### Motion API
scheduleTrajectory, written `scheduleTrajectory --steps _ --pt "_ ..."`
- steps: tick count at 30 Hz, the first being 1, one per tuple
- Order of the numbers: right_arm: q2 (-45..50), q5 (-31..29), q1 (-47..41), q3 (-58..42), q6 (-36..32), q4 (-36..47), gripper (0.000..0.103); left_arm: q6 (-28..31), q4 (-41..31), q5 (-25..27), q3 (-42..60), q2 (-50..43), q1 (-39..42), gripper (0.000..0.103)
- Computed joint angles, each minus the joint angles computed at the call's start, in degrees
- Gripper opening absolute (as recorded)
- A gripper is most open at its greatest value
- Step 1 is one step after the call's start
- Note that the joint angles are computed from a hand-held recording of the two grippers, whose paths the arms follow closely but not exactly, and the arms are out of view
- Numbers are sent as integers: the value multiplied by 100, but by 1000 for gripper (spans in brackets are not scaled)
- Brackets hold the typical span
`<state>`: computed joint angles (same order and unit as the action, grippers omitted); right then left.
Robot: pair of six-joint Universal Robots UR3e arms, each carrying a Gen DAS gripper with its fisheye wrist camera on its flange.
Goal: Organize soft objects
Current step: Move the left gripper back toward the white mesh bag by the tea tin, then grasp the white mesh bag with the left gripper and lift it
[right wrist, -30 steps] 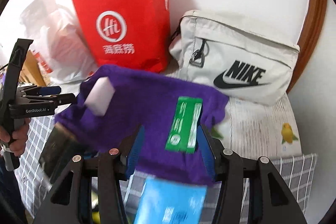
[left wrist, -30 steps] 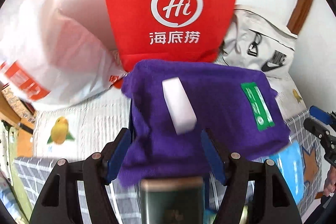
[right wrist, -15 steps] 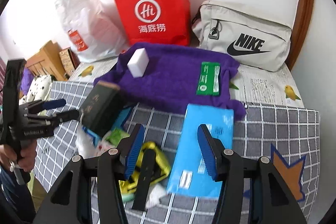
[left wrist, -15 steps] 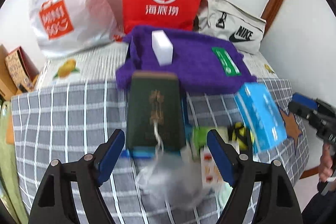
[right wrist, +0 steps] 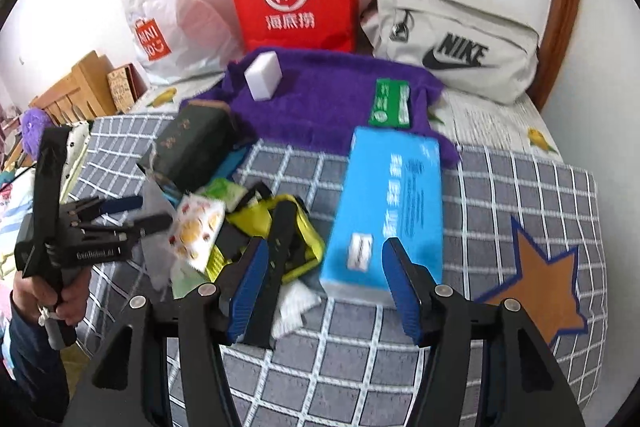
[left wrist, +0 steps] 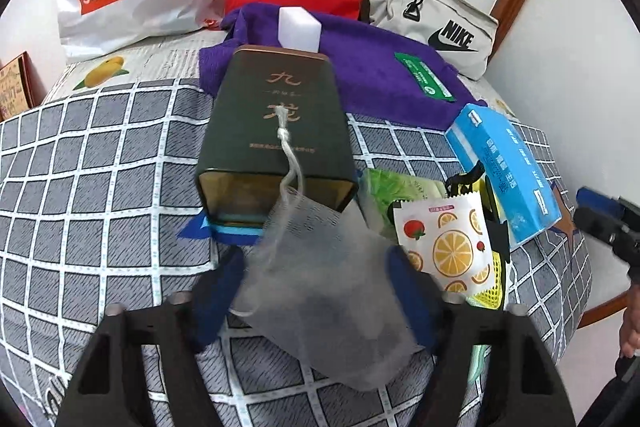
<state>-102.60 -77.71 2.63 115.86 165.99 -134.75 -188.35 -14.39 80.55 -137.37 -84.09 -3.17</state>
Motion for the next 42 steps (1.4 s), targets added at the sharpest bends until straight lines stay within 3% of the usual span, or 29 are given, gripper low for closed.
scheduleTrajectory --steps 1,2,4,10,14,15,17,18,19,20,28,32,35,36,40,42 --pt "-31 -18 -11 87 5 -31 59 29 71 -44 -36 -18 16 44" --pt "-66 -27 -24 172 17 -59 59 54 132 -78 -81 -12 41 39" --pt "-153 14 -75 341 27 -117 59 204 165 -245 -223 120 158 14" --pt "-233 118 -99 607 42 -262 59 441 -234 -209 -703 1079 421 7" --pt "-166 176 -55 663 11 -333 59 692 -803 -644 -1031 1849 798 7" --pt "-130 157 -29 651 28 -355 59 750 -860 -819 -1104 1962 877 12" --pt "-90 203 -10 647 58 -374 59 779 -897 -1027 -1188 2036 889 45" --pt "-103 236 -18 675 59 -394 59 700 -694 -931 -1193 1910 748 70" --pt "-110 252 -17 709 70 -436 59 596 -274 -771 -1287 1788 576 73" --pt "-116 243 -4 740 74 -459 59 568 132 -606 -1351 1634 383 73" --pt "-284 112 -19 955 47 -398 59 834 678 460 -894 483 -786 76" --pt "-300 129 -70 1019 59 -392 59 889 1021 535 -849 26 -1077 76" --pt "-194 83 -34 1007 102 -441 59 661 1299 1187 -600 -509 -1462 76" --pt "-169 89 -26 1005 103 -438 59 606 1316 1278 -560 -569 -1492 69" --pt "-113 -11 73 1008 101 -472 59 856 1198 584 -943 43 -1017 24" --pt "-122 24 56 1036 96 -478 59 932 1109 607 -1044 260 -965 11"
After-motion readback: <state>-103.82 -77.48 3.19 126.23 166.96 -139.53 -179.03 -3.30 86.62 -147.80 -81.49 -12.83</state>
